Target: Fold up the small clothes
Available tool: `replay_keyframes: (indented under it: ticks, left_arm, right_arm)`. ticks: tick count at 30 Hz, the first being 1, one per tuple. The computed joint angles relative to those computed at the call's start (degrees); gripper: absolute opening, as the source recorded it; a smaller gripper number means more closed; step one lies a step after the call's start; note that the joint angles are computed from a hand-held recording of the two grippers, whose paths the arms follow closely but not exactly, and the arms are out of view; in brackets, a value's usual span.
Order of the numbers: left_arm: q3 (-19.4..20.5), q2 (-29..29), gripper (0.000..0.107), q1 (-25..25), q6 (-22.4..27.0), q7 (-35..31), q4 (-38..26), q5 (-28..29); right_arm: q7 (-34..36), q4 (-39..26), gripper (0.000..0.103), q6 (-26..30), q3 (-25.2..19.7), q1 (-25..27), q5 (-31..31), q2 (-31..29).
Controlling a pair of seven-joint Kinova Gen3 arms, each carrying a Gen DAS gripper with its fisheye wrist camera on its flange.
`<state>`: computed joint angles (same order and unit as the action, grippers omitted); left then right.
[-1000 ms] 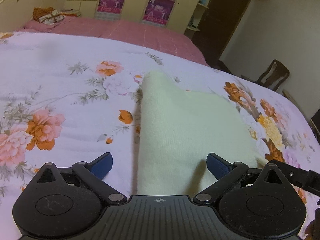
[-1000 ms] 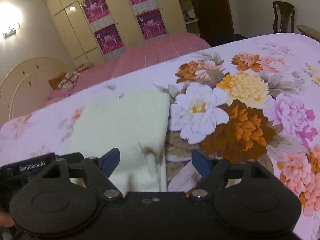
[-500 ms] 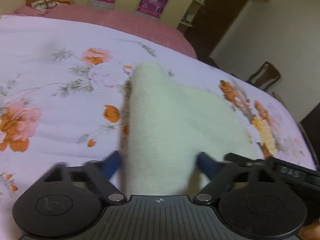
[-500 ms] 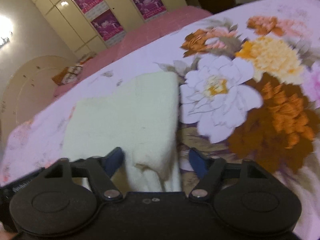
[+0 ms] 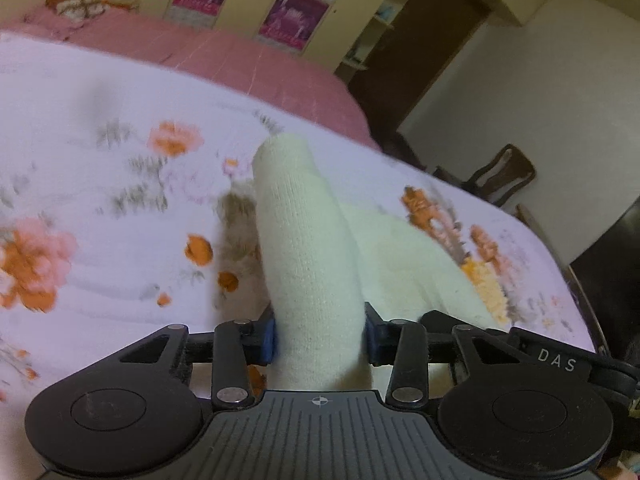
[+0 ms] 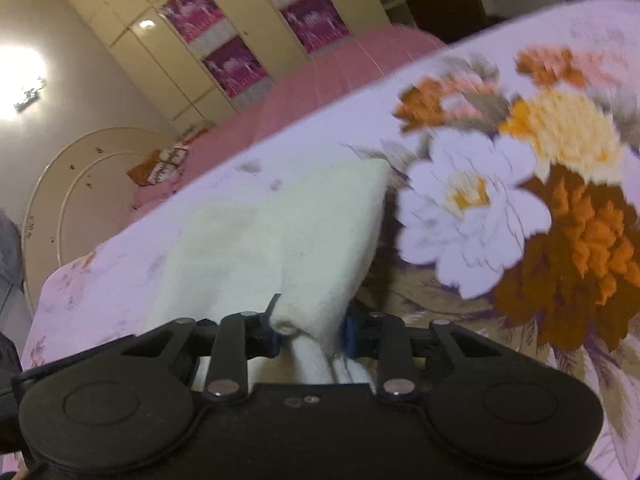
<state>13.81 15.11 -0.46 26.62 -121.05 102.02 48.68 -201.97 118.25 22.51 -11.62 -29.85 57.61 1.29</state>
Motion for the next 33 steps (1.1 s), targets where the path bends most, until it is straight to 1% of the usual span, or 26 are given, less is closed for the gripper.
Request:
replay_keyframes:
  ticks: [3,6,8,11,13,16,18,21,24,26,27,28,29,30,32,33]
  left_arm:
    - [-0.5,-2.64,0.041,-2.96,2.18,-3.24,1.03,3.06]
    - [-3.4,-5.91,0.041,-5.13,5.12,-6.91,2.35,5.18]
    - [-6.26,-7.91,0.041,-6.82,7.49,-9.68,3.12,6.51]
    - [-10.62,-9.47,0.041,-9.18,11.25,-12.31,3.06,6.96]
    - [-13.12,-9.74,0.041,-11.32,13.93,-15.05,2.64,7.42]
    - [-16.02,-8.74,0.041,-15.08,17.45,-18.88,1.31,8.1]
    - [-17.17,-7.24,0.041,-17.79,19.16,-21.36,0.29,8.99]
    - [-17.59,-4.14,0.041,-21.38,20.76,-23.8,-1.59,9.4]
    - [-16.92,-0.75,0.041,-24.54,20.93,-26.41,-2.6,10.21]
    - [-15.84,1.18,0.041,-25.76,19.1,-27.7,-2.38,10.16]
    - [-15.77,2.27,0.041,-25.53,17.84,-27.72,-2.49,9.12]
    - [-16.28,3.57,0.043,-25.22,17.43,-27.53,-2.72,7.92]
    - [-15.74,4.8,0.058,-25.89,16.73,-27.78,-2.5,7.64]
    - [-14.13,5.15,0.07,-27.45,15.48,-28.75,-1.8,8.31]
    - [-12.66,6.02,0.072,-28.93,15.7,-28.42,-2.51,8.08]
    - [-13.18,6.0,0.072,-28.36,16.41,-26.86,-3.33,7.04]
  right_arm:
    - [0.33,-1.84,0.027,1.86,-1.18,-1.15,0.21,-0.48]
    - [0.07,-4.77,0.027,3.52,-2.38,-2.83,0.82,0.29]
    - [0.59,-7.55,0.027,4.4,-2.84,-4.51,1.3,1.7]
    - [-0.19,-11.71,0.027,4.74,-2.31,-7.99,3.11,4.82]
    - [-2.05,-14.9,0.027,5.59,-1.61,-11.11,4.77,7.63]
    - [-4.62,-20.15,0.027,6.99,-0.12,-15.75,6.71,12.28]
    - [-3.53,-24.34,0.027,7.34,0.72,-17.8,6.11,15.79]
    - [-0.37,-30.64,0.027,7.98,1.82,-20.0,4.07,20.72]
    - [4.1,-35.92,0.027,8.79,2.38,-21.29,0.84,24.99]
    - [7.42,-38.6,0.027,9.35,2.46,-21.47,-1.9,27.25]
    - [9.25,-39.81,0.027,9.58,2.29,-21.19,-3.68,28.45]
    - [10.67,-41.03,0.027,10.44,2.21,-21.48,-5.29,29.41]
    - [12.32,-42.06,0.028,11.4,2.04,-21.45,-7.12,30.33]
    - [13.52,-42.82,0.029,12.53,1.92,-21.58,-9.03,31.14]
    - [13.28,-42.42,0.034,13.15,3.09,-22.11,-11.51,31.53]
    - [12.36,-41.56,0.038,12.48,4.03,-22.55,-12.23,31.07]
